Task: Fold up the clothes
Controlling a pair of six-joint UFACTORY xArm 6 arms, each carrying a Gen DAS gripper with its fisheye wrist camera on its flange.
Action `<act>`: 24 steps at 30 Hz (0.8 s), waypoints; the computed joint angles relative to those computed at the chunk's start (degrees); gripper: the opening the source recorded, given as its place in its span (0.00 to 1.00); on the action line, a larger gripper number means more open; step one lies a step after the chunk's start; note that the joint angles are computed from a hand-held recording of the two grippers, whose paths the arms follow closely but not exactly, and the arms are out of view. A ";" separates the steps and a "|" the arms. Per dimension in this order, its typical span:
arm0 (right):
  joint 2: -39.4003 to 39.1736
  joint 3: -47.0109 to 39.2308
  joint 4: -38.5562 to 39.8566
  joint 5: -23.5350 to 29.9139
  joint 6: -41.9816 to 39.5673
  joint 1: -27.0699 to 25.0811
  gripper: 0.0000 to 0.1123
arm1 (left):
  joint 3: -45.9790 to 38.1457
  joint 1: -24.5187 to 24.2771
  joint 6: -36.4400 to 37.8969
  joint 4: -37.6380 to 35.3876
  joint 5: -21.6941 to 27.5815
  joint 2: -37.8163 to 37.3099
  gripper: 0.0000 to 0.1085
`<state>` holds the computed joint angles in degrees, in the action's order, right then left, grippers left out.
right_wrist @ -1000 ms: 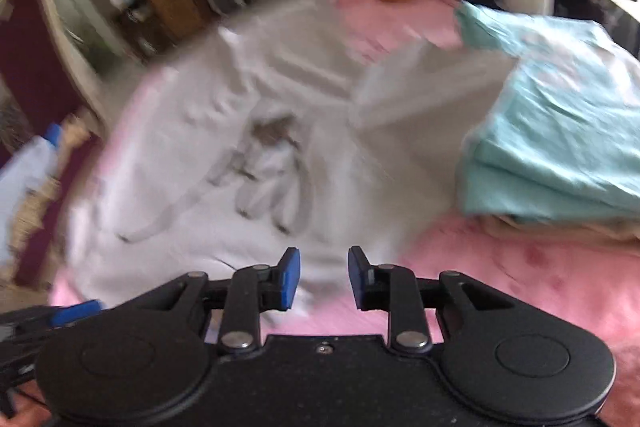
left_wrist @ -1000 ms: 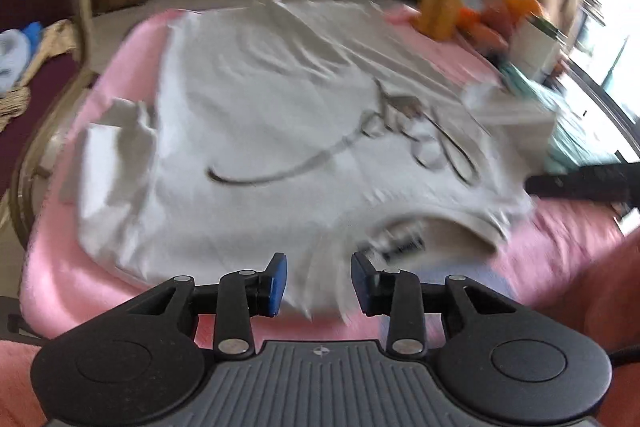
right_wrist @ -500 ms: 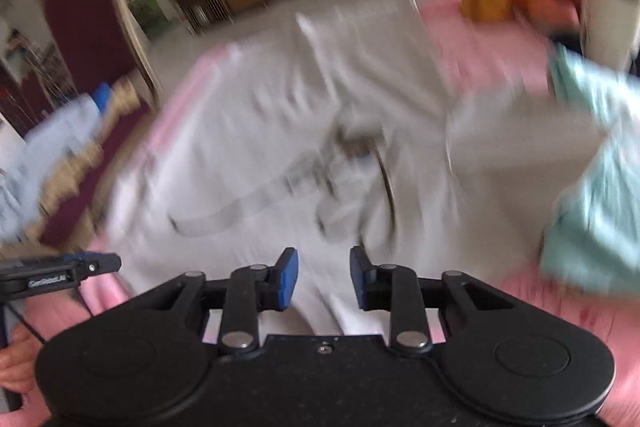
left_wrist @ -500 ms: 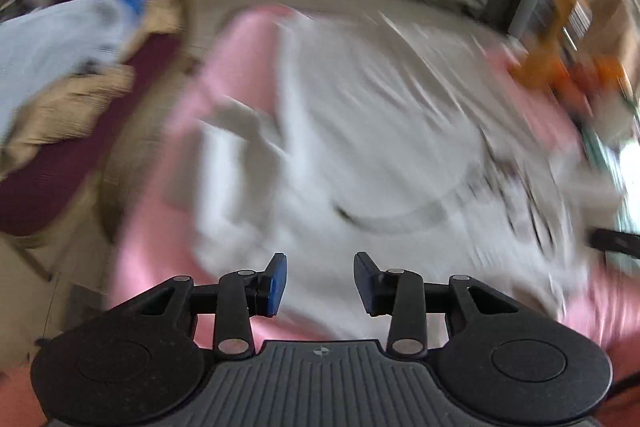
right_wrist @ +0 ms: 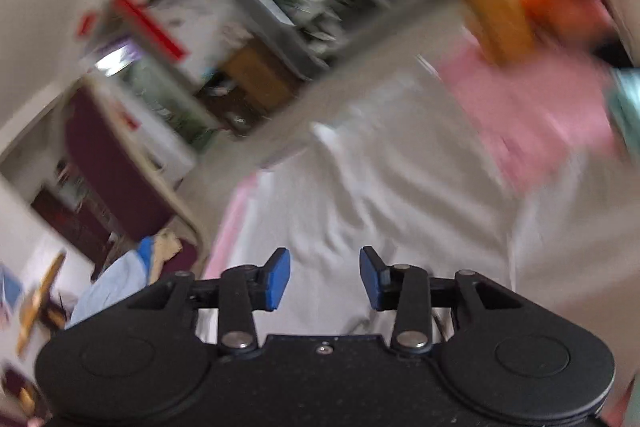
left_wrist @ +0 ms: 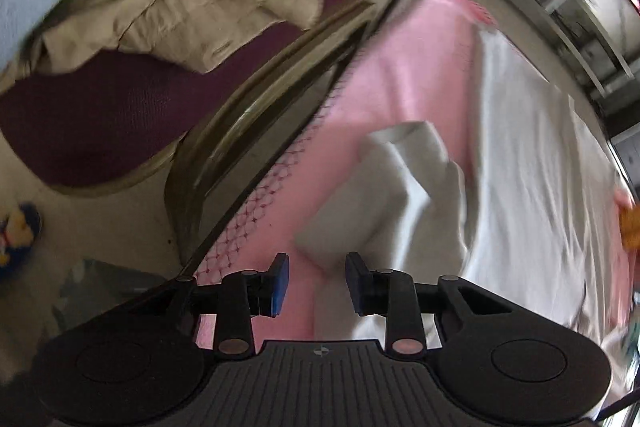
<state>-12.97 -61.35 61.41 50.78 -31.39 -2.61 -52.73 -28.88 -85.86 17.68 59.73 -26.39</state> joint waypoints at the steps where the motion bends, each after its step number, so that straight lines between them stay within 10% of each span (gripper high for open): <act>1: 0.90 -0.41 -0.18 1.26 1.50 -0.41 0.34 | 0.05 0.18 -0.62 0.30 -0.24 0.03 0.29; 8: -1.21 0.98 -1.48 -0.41 -4.38 1.38 0.35 | -2.90 -0.73 -0.81 3.87 2.34 3.17 0.26; 10: -1.63 1.53 -3.13 -1.03 -4.53 1.97 0.35 | -4.27 -1.54 0.82 4.78 3.47 4.28 0.03; 14: -1.86 1.87 -4.75 -1.71 -2.90 1.70 0.35 | -4.05 -3.42 -1.58 8.76 4.43 3.17 0.00; 18: -1.56 1.90 -6.15 -2.38 0.12 0.99 0.35 | -8.45 -9.62 -8.68 20.97 17.80 4.70 0.00; 24: -0.35 1.63 -12.05 -3.70 6.08 1.22 0.36 | -16.40 -10.28 -1.52 18.36 29.77 13.38 0.00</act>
<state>-13.32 -59.72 49.36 47.08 -25.31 -1.38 -69.12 -39.16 -87.38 36.04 89.50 -13.01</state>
